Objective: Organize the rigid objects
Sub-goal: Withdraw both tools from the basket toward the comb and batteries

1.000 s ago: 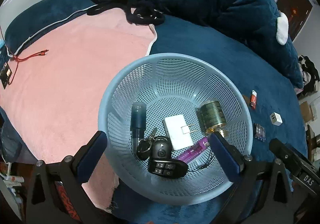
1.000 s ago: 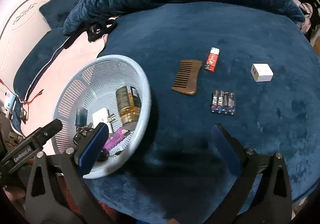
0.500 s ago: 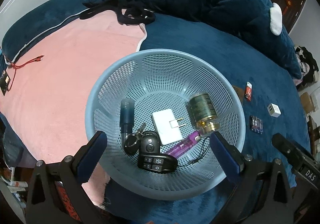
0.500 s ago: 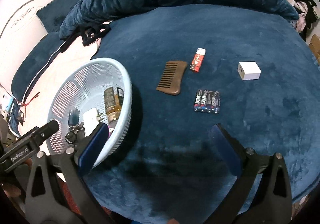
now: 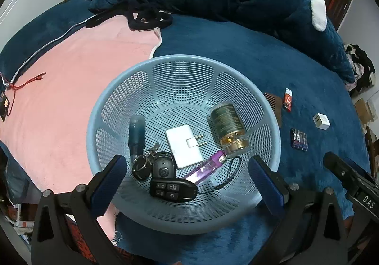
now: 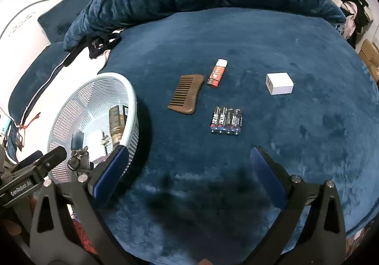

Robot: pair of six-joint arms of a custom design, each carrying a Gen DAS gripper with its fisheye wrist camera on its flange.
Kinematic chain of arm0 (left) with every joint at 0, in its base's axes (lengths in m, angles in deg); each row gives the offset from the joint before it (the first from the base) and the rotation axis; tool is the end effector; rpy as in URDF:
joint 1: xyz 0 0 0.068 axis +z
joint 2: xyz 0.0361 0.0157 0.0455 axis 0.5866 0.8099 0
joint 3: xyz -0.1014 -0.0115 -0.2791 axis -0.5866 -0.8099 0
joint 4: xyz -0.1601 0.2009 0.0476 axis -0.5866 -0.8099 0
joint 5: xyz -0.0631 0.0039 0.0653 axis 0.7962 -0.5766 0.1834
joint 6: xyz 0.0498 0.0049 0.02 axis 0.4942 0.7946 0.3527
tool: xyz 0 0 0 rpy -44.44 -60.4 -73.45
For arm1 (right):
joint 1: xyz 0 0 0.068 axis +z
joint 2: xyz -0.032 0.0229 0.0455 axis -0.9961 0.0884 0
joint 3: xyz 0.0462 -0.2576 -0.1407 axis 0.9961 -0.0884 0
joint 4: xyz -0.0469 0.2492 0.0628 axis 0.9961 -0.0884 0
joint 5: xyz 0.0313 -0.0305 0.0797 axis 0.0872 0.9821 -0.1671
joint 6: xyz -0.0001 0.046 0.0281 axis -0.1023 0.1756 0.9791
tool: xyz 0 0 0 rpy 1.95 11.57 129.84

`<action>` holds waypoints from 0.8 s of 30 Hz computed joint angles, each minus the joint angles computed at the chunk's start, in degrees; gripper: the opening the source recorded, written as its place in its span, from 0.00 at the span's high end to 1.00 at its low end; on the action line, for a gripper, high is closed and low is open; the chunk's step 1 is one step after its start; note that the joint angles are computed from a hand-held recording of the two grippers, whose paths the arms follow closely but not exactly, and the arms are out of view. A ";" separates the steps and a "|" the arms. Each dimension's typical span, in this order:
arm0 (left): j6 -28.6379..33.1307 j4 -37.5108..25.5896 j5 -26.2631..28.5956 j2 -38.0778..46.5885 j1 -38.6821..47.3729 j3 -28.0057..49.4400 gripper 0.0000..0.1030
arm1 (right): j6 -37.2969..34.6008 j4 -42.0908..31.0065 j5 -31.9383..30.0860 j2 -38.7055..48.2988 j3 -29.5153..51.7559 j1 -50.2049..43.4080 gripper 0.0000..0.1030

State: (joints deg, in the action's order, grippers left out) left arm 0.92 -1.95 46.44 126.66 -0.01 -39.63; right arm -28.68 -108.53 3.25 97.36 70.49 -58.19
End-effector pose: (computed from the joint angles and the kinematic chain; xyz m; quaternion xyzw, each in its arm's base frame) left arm 0.1161 -0.0673 0.2542 -0.2057 0.9407 -0.0034 0.2698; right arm 0.1971 0.1017 0.2380 -0.1027 0.9478 0.1353 0.2698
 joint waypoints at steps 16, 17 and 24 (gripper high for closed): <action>-2.05 1.68 -1.16 4.34 -4.11 1.12 0.00 | -2.32 0.17 -2.77 -0.48 -0.91 -5.52 0.00; -2.10 1.77 -1.27 4.50 -4.26 1.15 0.00 | -2.40 0.20 -3.02 -0.47 -0.99 -6.03 0.00; -2.48 3.98 -1.61 7.39 -5.82 1.88 0.00 | -3.31 0.15 -4.10 0.25 -1.09 -8.86 0.00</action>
